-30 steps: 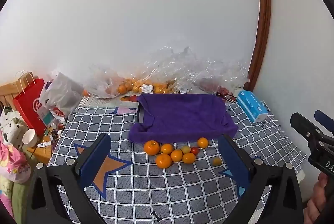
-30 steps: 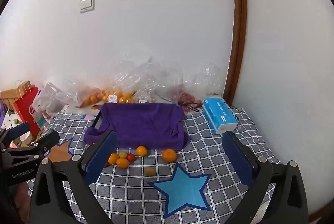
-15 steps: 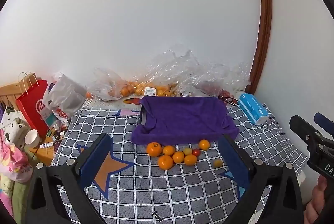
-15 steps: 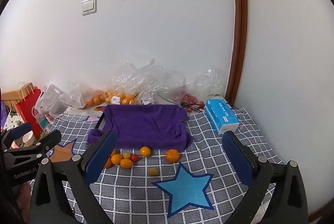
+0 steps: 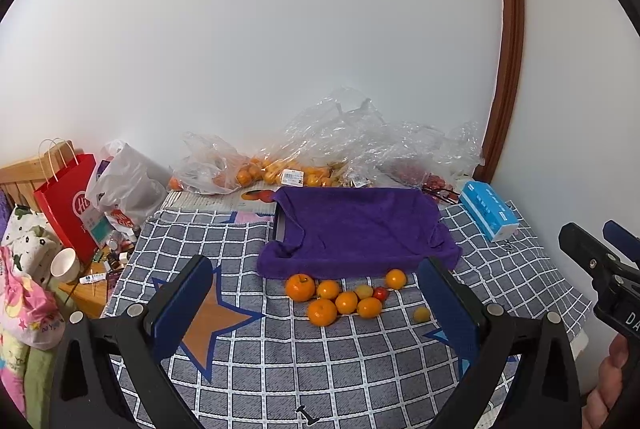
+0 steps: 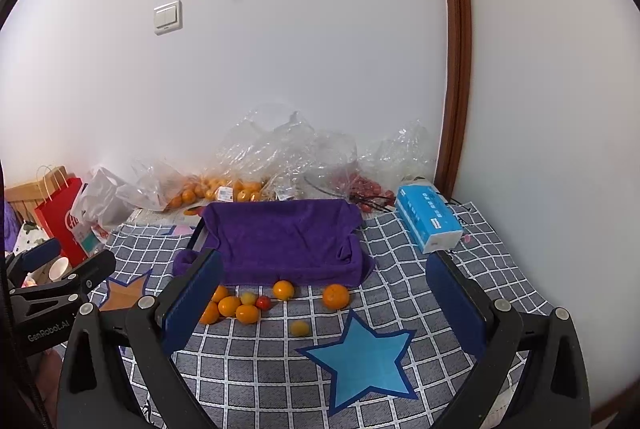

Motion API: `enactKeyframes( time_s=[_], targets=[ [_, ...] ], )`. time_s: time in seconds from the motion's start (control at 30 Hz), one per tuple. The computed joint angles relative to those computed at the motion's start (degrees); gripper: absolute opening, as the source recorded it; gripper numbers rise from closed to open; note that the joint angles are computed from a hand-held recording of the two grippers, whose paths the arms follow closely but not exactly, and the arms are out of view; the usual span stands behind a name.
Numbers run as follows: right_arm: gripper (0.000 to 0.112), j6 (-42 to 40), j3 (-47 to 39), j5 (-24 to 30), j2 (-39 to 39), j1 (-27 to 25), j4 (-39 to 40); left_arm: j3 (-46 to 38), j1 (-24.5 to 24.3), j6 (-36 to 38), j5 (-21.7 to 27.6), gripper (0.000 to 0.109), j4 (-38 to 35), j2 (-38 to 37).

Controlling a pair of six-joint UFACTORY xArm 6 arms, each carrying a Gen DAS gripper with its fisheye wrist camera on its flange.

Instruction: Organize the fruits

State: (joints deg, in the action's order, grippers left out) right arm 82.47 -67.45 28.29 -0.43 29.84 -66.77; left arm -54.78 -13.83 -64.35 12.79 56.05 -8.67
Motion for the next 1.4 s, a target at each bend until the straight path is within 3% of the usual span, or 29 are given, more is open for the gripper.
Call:
enactKeyframes(
  time_s=[1.4],
  targets=[
    [0.100,0.60,0.93,-0.43,-1.31,0.05,-0.85,0.98,0.48,-3.67,-0.25,0.103,3.79,-0.80]
  ],
)
